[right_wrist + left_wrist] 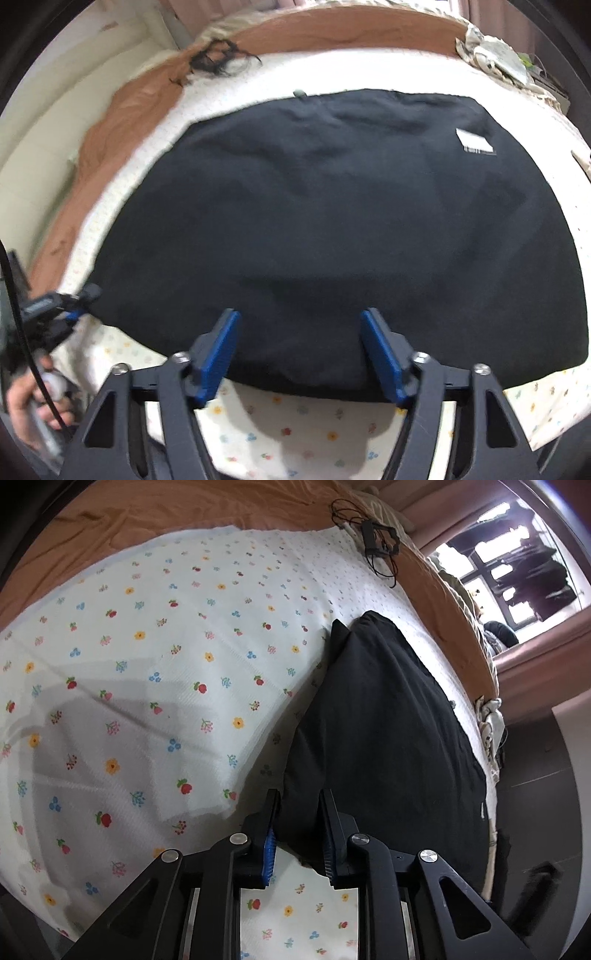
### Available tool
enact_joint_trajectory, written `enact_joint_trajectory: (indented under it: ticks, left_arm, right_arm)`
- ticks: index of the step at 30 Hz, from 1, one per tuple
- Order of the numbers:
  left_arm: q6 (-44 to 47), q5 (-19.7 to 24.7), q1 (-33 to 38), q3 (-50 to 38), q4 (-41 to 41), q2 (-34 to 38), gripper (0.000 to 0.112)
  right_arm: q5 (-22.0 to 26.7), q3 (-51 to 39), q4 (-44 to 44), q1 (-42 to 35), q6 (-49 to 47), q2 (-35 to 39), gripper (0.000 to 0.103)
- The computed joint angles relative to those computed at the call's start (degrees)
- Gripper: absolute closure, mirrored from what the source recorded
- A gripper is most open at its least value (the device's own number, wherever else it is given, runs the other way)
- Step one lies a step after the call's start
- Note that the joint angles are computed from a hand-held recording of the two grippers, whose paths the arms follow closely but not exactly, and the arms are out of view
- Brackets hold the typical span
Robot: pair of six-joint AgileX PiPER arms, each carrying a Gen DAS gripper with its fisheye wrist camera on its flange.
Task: Fold large clothes
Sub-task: 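Grasp the folded shirt's edge with both grippers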
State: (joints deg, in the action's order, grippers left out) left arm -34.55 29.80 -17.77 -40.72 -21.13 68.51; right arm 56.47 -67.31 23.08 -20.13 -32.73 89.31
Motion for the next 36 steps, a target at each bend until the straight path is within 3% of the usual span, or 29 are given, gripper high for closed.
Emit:
enact_joint_trajectory:
  ticks: [3, 9, 13, 21, 29, 36]
  left_arm:
    - [8.2, 0.7, 3.5, 1.0, -9.2, -0.1, 0.088]
    - [19.5, 5.5, 9.7, 2.5, -22.8, 0.3, 0.077]
    - [21.1, 8.7, 10.2, 1.4, -24.9, 1.3, 0.077]
    - [21.3, 5.2, 9.5, 0.0, -27.0, 4.5, 0.077]
    - [22.1, 2.9, 9.2, -2.1, -27.4, 7.5, 0.077]
    - [21.9, 1.2, 8.5, -2.6, -27.1, 8.5, 0.077]
  right_arm:
    - [-2.5, -0.1, -1.6, 0.9, 1.6, 2.9, 0.047]
    - [-4.5, -6.2, -5.5, 4.4, 6.7, 8.1, 0.048]
    - [-3.5, -13.3, -7.0, 5.8, 10.4, 13.4, 0.05]
    - [-2.0, -24.5, -8.7, 7.8, 15.7, 21.2, 0.051]
    - [3.6, -42.5, -11.5, 9.3, 20.2, 32.4, 0.058]
    - [13.2, -65.9, -13.4, 10.4, 23.8, 45.9, 0.059]
